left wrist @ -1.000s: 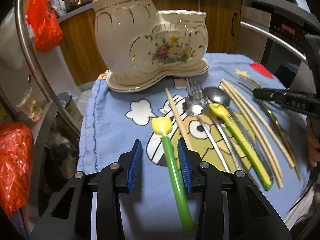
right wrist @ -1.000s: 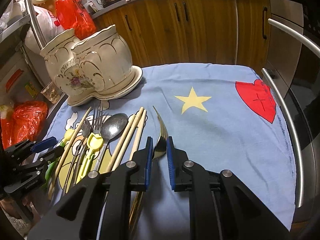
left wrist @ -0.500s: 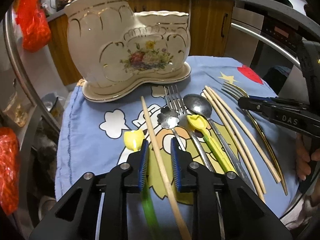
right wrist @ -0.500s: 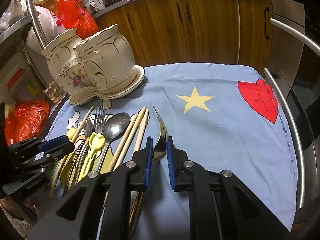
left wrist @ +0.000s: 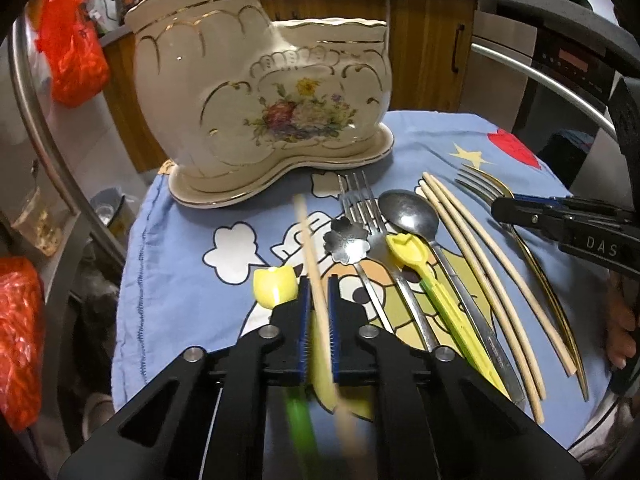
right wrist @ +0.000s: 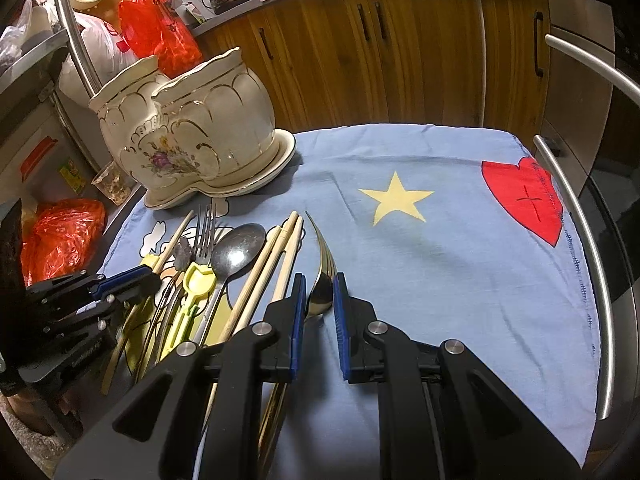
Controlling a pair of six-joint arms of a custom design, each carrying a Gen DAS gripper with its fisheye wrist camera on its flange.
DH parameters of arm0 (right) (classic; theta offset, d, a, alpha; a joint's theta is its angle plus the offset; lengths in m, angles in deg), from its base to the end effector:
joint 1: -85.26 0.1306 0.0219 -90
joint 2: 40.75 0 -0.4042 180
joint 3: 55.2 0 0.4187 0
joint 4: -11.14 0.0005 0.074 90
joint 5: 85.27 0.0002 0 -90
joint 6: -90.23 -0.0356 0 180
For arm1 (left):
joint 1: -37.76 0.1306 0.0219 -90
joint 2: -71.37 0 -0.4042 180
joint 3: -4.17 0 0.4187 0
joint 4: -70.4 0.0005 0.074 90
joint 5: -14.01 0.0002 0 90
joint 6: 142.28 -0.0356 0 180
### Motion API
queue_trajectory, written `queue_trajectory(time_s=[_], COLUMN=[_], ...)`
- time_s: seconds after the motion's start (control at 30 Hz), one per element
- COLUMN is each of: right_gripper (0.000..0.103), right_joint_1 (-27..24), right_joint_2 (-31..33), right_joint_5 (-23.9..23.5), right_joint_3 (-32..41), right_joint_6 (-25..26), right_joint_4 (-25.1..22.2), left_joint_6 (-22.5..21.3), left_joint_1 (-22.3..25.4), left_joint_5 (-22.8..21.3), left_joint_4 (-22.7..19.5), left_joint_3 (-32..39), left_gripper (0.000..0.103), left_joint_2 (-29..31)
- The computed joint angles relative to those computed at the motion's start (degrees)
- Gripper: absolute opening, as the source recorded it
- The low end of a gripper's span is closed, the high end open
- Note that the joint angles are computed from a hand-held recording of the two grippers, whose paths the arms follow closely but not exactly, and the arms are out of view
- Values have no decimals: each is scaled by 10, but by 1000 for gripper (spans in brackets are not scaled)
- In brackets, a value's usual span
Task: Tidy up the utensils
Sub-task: 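Grasp a wooden chopstick with the left tool while the right tool grasps a gold fork, then lift and carry the chopstick and fork over the ceramic boot-shaped holder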
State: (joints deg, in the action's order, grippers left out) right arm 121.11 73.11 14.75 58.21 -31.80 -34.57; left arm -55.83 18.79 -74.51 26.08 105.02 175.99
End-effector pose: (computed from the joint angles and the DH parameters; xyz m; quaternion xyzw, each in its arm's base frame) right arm 0.5547 0.3925 0.4182 0.0018 0.9247 0.1404 0.3538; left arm 0.5809 -0.2012 0.4125 0.1869 0.9149 -0.0599 0.3528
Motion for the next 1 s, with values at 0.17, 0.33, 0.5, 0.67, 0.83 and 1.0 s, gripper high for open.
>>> queue_trajectory(time_s=[0.17,0.33,0.5,0.67,0.83,1.0], right_gripper=[14,13,12,9,6,3], right_joint_1=[0,1,5,10,24,40], right_joint_2=[-1,-6,-29,-64,-80,-82], right_joint_5=[0,5,28,43,81,121], right_joint_3=[-1,-7,-36,-78,-89,-76], right_joint_6=[0,0,1,5,30,73], right_joint_4=[2,13,60,142,193,216], left_joint_6=[6,10,28,37,50,59], left_joint_1=[7,16,25,31,35,40], left_joint_5=[28,60,75,93,125,146], left_joint_4=[7,32,76,123,170,205], left_joint_3=[-5,-22,-44,-70,-88,-99], left_gripper=[6,6,6,6,6,6], left_joint_2=[-3,-20,-42,-73,-100,-121])
